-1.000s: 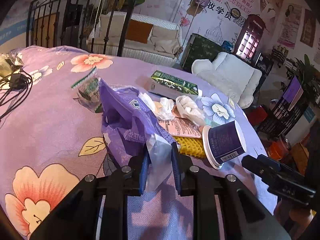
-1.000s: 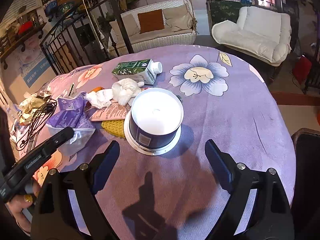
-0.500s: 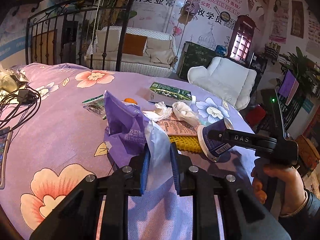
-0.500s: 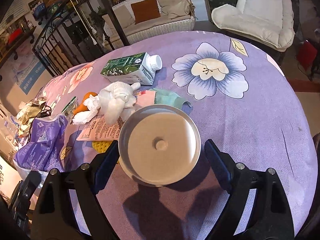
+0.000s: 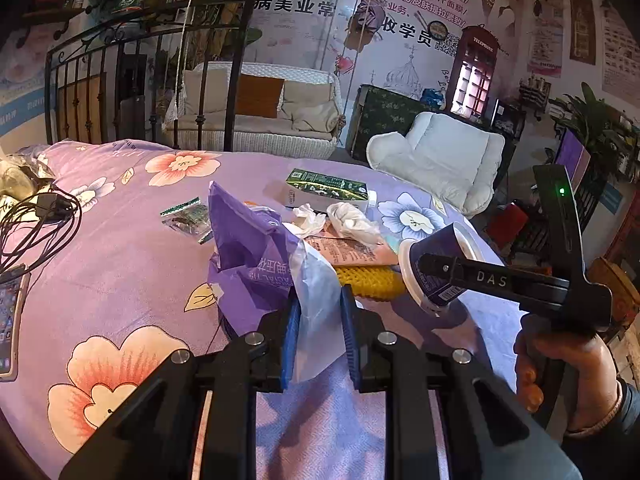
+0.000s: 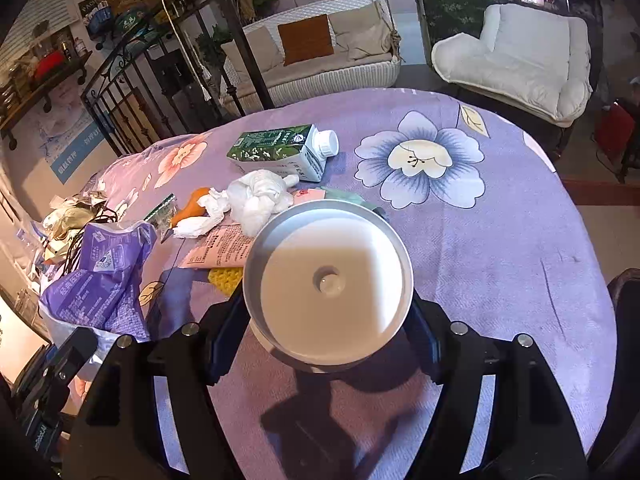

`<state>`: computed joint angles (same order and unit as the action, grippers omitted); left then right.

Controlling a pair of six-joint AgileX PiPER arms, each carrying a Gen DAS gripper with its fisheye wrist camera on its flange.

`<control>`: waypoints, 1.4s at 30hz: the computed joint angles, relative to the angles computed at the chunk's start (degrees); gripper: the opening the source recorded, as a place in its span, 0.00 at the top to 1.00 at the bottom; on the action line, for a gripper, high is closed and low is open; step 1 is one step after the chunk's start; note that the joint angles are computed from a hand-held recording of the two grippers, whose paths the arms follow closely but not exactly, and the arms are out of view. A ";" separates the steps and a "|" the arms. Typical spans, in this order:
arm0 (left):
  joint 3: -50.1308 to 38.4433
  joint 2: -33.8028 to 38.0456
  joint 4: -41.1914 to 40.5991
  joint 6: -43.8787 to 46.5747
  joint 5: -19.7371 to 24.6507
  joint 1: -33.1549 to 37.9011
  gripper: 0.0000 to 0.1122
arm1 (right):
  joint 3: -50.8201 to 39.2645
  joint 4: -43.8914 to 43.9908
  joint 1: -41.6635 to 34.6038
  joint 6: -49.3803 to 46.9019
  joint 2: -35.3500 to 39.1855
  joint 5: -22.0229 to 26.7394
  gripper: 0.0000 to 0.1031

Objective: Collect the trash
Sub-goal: 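Carry the paper cup over the bin and open the right gripper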

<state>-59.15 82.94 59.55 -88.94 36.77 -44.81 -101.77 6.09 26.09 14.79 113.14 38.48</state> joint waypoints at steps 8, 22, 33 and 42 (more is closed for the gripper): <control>-2.66 0.97 1.64 -0.38 1.72 -5.11 0.81 | 15.19 -2.27 -0.95 1.79 -12.14 -7.01 0.31; -11.80 9.77 1.92 3.65 -2.53 -12.94 0.81 | 37.35 -13.78 -7.84 12.42 -32.38 -11.66 0.31; -20.20 16.96 -3.20 13.78 -6.89 -14.81 0.81 | 43.45 -11.20 -20.41 6.66 -37.27 -9.58 0.31; -25.76 21.38 -11.26 23.80 -9.29 -14.82 0.81 | 41.81 -4.10 -31.46 -2.45 -28.25 -3.85 0.31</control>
<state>-84.91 104.32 48.29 -65.14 27.48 -59.63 -59.96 1.99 -5.37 12.34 84.89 34.64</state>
